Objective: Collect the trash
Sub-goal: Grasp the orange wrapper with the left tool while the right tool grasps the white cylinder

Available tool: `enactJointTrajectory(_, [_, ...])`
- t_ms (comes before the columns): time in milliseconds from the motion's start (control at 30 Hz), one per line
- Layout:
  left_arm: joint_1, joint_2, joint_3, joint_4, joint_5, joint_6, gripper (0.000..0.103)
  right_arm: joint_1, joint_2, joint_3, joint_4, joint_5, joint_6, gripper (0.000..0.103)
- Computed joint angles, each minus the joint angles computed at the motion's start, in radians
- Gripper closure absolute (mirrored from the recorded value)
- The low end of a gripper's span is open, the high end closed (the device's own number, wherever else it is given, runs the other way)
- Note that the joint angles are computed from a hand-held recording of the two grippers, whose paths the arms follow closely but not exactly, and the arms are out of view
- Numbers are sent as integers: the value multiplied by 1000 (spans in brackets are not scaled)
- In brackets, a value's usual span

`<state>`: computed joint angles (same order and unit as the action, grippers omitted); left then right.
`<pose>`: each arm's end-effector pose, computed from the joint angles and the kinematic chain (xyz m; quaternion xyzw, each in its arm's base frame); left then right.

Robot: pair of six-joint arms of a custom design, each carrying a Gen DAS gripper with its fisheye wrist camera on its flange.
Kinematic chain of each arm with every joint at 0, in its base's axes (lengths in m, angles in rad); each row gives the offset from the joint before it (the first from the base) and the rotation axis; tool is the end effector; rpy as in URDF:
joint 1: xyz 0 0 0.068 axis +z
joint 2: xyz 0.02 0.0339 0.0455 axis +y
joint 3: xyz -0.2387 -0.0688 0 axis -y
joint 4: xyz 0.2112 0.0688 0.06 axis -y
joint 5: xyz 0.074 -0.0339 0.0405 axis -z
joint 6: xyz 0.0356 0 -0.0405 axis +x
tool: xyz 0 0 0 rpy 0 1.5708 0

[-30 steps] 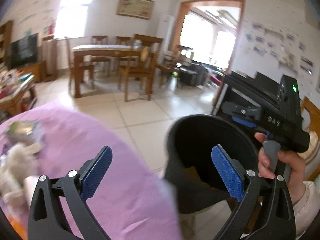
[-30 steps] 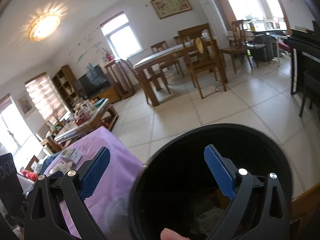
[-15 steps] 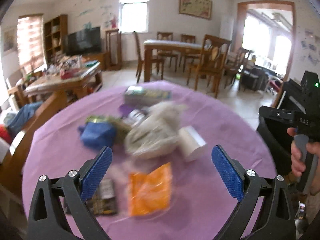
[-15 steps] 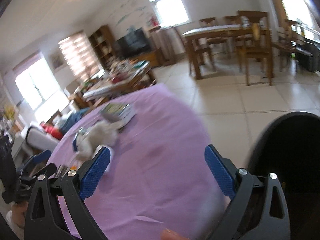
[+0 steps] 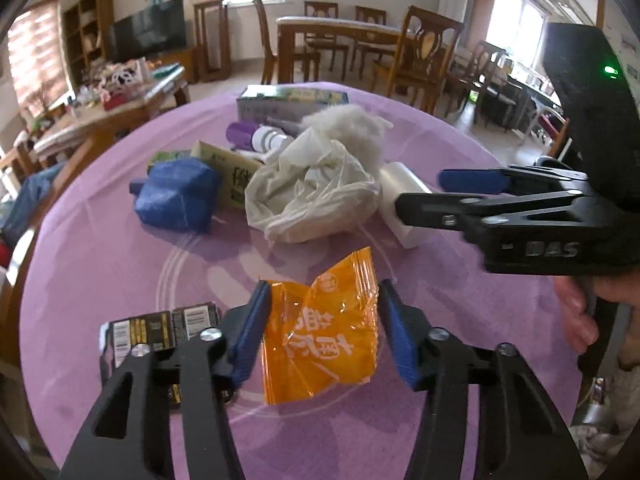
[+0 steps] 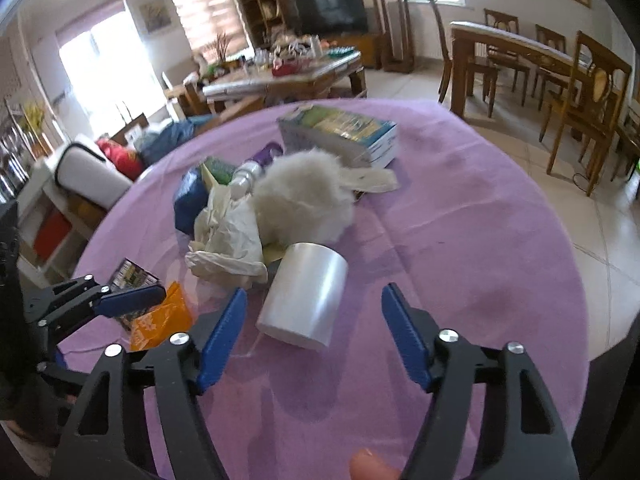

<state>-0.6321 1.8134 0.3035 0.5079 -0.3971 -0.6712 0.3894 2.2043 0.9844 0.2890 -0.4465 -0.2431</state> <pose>0.1756 -0.1116 0.0480 -0.0737 0.9397 -0.0163 0.3335 0.3213 0.1485 0.0431 -0.3541 0.8581 0.2320 0.2905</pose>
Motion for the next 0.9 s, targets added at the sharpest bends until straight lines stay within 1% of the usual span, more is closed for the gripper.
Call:
enactJointTrajectory(33, [15, 6, -2, 13, 19, 6, 64, 10, 10, 11, -13, 12, -2, 43])
enactJointTrajectory(67, [31, 17, -5, 34, 37, 13, 65, 16, 18, 25, -30, 20, -6, 48])
enactJointTrajectory(133, [38, 27, -8, 64, 58, 16, 68, 24, 34, 49, -59, 30, -13, 52])
enactJointTrajectory(167, [40, 30, -8, 72, 67, 21, 73, 31, 43, 55, -60, 34, -10, 57])
enactJointTrajectory(200, [30, 31, -9, 72, 64, 17, 73, 32, 49, 62, -66, 38, -9, 62])
enactJointTrajectory(233, [22, 30, -9, 72, 62, 13, 74, 33, 48, 51, -46, 46, -11, 64])
enactJointTrajectory(300, [24, 28, -8, 77, 68, 20, 78, 37, 50, 51, -44, 44, -6, 64])
enactJointTrajectory(367, [5, 14, -15, 79, 51, 15, 84, 19, 35, 22, -21, 24, -8, 64])
enactJointTrajectory(533, [-17, -41, -52, 123, 34, 21, 85, -49, -11, -45, 40, -61, 4, 64])
enactJointTrajectory(667, [-53, -125, -58, 102, 8, 30, 85, -157, -91, -133, 117, -177, 36, 64])
enactJointTrajectory(767, [-68, -184, -30, 71, 7, 47, 85, -252, -154, -194, 177, -257, 56, 64])
enactJointTrajectory(800, [-79, -191, -2, 60, 8, 53, 85, -283, -174, -211, 199, -276, 64, 64])
enactJointTrajectory(900, [-97, -167, 77, 53, 15, 77, 85, -388, -237, -273, 286, -321, 91, 64])
